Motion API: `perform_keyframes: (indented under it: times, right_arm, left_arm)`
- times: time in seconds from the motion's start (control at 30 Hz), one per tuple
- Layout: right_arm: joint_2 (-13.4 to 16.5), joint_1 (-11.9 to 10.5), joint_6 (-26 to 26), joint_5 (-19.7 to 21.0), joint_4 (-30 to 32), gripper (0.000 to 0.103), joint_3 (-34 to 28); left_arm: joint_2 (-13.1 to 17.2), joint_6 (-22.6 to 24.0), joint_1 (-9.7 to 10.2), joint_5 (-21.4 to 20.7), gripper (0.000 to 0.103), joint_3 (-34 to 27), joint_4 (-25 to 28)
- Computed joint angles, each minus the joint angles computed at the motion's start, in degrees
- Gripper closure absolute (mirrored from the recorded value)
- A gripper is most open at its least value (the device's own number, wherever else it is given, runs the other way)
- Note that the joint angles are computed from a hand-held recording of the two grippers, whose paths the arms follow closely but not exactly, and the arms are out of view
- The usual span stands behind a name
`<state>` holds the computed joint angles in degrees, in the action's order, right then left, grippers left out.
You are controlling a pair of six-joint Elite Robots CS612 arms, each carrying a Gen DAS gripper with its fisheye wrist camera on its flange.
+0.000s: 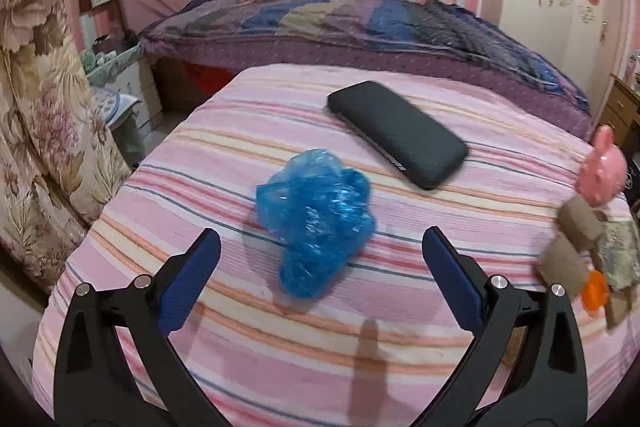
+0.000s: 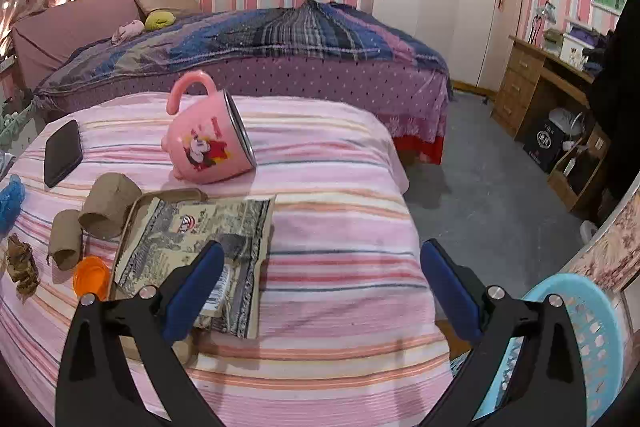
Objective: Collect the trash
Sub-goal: 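Move the left gripper to the blue plastic bag and grasp it, then grasp the snack packet with the right gripper while the left gripper holds the blue bag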
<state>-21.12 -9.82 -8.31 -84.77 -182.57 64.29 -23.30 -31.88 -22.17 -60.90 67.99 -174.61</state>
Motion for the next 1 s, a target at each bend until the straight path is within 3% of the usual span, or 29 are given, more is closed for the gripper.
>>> perform_keyframes:
  times: [0.17,0.23,0.4,0.47,0.57,0.67,0.83,1.0]
  right_arm:
    - [0.51,0.0,-1.06,-1.61,0.5,0.007,-0.71]
    - [0.45,-0.17,-0.55,-1.14,0.75,0.007,-0.55]
    - [0.57,-0.21,-1.12,-1.15,1.98,0.007,-0.83]
    - [0.51,-0.28,-1.37,-0.17,1.29,0.007,-0.52]
    - [0.49,-0.44,-2.91,3.07,-0.27,0.007,0.05]
    - [0.92,0.31,-5.37,2.04,0.58,0.007,-0.55]
    - [0.63,0.46,-4.65,4.76,2.63,0.008,-0.52]
    - [0.7,0.65,-4.02,4.86,4.8,0.012,-1.02]
  left_arm:
    - [1.36,-0.27,0.84,-2.29,0.006,-2.9,2.53]
    - [1.69,-0.21,1.0,-2.91,0.011,-3.36,2.06]
    - [1.93,-0.48,1.68,-7.45,0.061,-3.5,1.36]
    - [1.87,0.34,1.45,-7.21,0.068,-3.12,0.4]
    - [1.19,1.78,0.68,-5.1,0.071,-1.75,-0.79]
    - [-0.3,2.51,-0.3,-2.85,0.072,1.18,-2.74]
    - [-2.71,0.87,-1.53,-0.73,0.072,5.71,-4.93]
    - [-4.14,-1.77,-2.57,-0.66,0.072,8.98,-7.05]
